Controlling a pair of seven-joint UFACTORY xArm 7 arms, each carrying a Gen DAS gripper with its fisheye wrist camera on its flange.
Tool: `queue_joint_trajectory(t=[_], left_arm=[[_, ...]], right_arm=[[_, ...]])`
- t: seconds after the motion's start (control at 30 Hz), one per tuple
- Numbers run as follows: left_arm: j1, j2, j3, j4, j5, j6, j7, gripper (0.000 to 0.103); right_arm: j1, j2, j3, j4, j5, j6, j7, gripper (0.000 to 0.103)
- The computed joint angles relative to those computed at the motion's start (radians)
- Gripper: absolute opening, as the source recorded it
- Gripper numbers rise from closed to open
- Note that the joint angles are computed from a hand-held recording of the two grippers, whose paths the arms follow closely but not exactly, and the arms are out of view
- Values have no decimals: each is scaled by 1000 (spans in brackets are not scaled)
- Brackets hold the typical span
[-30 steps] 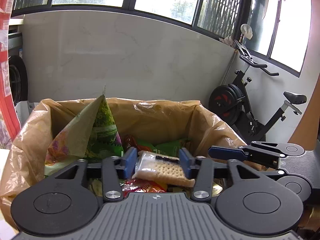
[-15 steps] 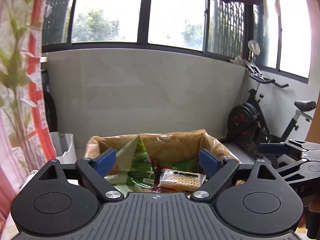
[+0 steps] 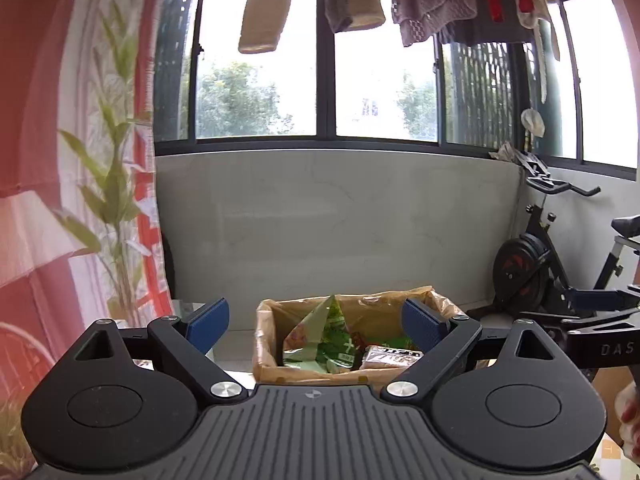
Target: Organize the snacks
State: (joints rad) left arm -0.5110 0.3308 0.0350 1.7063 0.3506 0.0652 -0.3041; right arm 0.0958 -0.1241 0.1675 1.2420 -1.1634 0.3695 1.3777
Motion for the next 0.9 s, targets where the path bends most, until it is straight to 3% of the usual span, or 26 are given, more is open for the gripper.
queue_joint_trajectory(t=[0.07, 0.1, 0.23, 0.37, 0.9], left_arm=[[-102, -35, 137, -43, 115, -11, -143, 93], [-119, -49, 164, -71, 148, -32, -187, 93], [-23, -103, 46, -146, 116, -39, -135, 93], [14, -107, 8, -150, 104, -18, -128, 93], [16, -115, 9, -133, 189, 30, -246, 93]], right_arm=[[1, -27, 7, -25, -4, 6, 34, 103], [0, -39, 12, -35, 1, 10, 42, 103], [-4, -67, 35, -64, 25, 38, 23, 103], [-10, -74, 52, -68, 35, 71, 22, 103], [-13, -81, 62, -66, 26, 79, 14, 103]])
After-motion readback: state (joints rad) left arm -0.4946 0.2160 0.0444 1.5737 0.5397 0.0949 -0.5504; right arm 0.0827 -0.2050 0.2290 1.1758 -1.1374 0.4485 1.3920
